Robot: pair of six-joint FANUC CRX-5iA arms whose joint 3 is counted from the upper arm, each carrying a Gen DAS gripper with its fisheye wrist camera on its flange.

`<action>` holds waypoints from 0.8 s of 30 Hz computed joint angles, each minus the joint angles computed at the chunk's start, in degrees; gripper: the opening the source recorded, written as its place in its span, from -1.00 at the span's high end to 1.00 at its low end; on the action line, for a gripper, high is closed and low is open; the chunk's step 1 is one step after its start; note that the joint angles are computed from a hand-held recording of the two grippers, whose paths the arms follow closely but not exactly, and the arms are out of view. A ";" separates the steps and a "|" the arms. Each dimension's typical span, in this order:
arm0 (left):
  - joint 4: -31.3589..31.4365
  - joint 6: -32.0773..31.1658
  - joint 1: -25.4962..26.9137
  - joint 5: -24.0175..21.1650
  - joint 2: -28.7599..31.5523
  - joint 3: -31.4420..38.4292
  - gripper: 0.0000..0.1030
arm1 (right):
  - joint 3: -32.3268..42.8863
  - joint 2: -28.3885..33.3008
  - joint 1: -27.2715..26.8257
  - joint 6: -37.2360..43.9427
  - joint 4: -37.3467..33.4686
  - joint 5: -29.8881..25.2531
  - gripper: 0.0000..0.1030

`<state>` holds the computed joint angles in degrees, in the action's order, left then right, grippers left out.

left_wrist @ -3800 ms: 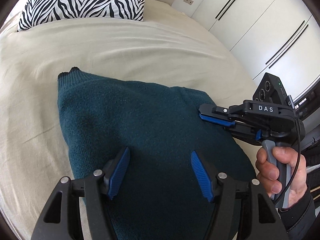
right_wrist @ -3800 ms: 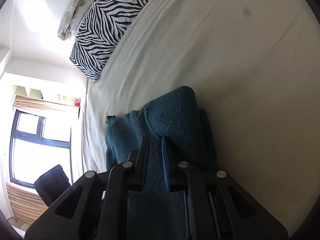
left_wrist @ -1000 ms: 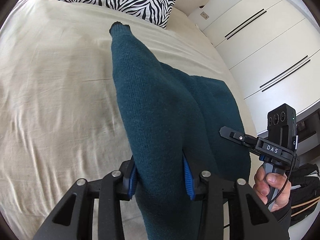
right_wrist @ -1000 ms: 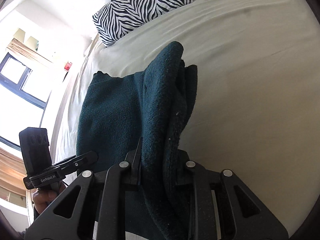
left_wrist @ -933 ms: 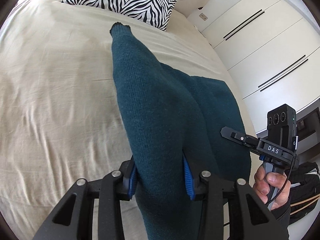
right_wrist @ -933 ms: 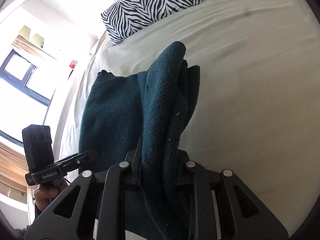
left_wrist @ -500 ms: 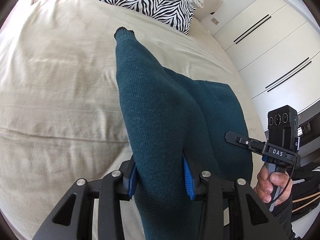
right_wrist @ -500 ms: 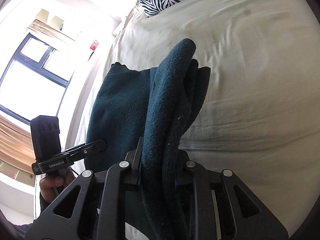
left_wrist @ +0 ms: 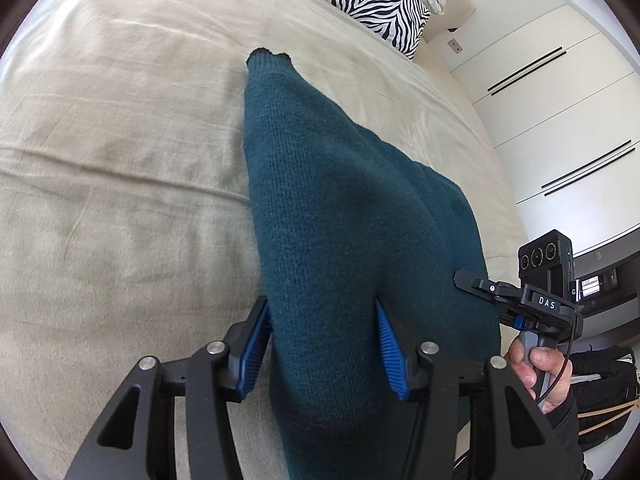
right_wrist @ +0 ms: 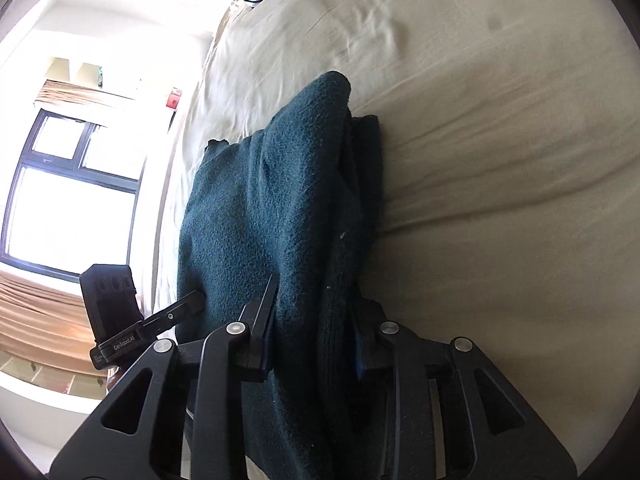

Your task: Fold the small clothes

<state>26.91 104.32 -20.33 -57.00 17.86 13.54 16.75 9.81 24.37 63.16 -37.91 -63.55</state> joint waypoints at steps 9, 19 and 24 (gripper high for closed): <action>-0.18 1.82 0.01 4.03 -4.57 -5.36 -0.17 | -5.74 -5.43 0.81 -4.86 4.67 6.92 0.20; -11.49 5.08 -5.68 5.45 -8.84 -1.27 -0.16 | -7.26 -12.74 1.97 4.06 -3.63 7.79 0.20; -14.50 6.24 -7.92 3.39 -6.65 -0.04 -0.16 | -10.12 -11.59 5.42 1.16 -2.39 7.06 0.20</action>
